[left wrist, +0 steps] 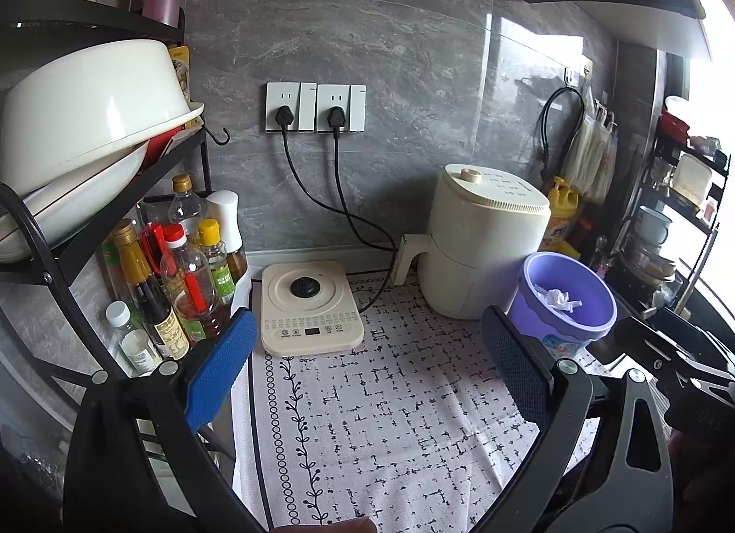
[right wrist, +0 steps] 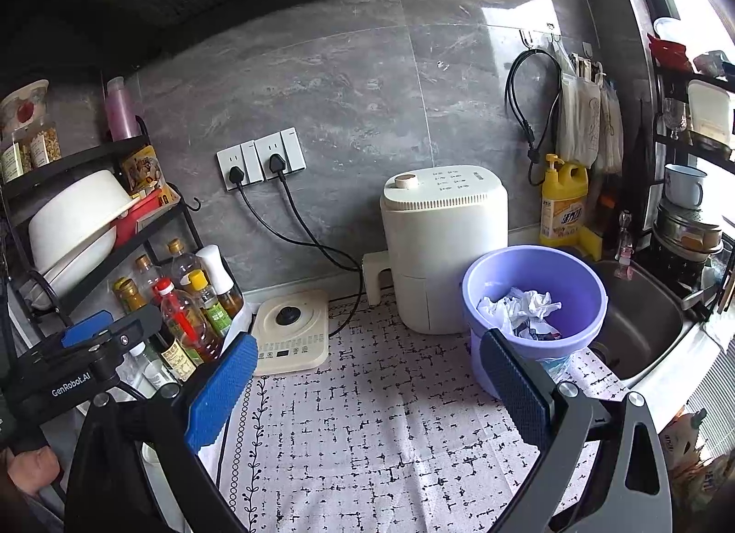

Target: Collect trash

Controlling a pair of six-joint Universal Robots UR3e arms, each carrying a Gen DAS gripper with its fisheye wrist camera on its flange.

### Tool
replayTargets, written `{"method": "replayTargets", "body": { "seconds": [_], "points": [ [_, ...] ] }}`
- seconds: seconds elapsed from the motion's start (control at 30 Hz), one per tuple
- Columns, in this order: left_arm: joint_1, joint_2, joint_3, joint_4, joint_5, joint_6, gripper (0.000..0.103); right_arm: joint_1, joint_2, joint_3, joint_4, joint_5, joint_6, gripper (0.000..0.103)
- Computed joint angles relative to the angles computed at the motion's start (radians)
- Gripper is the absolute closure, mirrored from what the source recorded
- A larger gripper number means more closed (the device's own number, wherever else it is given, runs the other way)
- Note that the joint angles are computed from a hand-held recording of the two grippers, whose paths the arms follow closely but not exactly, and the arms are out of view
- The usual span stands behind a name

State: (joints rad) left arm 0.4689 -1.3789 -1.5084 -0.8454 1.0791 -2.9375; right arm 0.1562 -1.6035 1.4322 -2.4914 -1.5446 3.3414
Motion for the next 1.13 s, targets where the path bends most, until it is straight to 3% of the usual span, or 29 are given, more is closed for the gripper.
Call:
{"method": "replayTargets", "body": {
  "seconds": [0.4, 0.77, 1.13],
  "points": [
    [0.031, 0.029, 0.0, -0.048, -0.069, 0.044, 0.006, 0.03, -0.073, 0.033, 0.019, -0.054, 0.023, 0.008],
    [-0.023, -0.027, 0.038, -0.03, -0.029, 0.016, 0.006, 0.011, -0.064, 0.02, 0.041, -0.045, 0.007, 0.008],
    [-0.138, -0.11, 0.091, 0.007, 0.067, -0.024, 0.006, -0.078, -0.097, 0.078, 0.019, 0.016, -0.016, 0.008]
  ]
}}
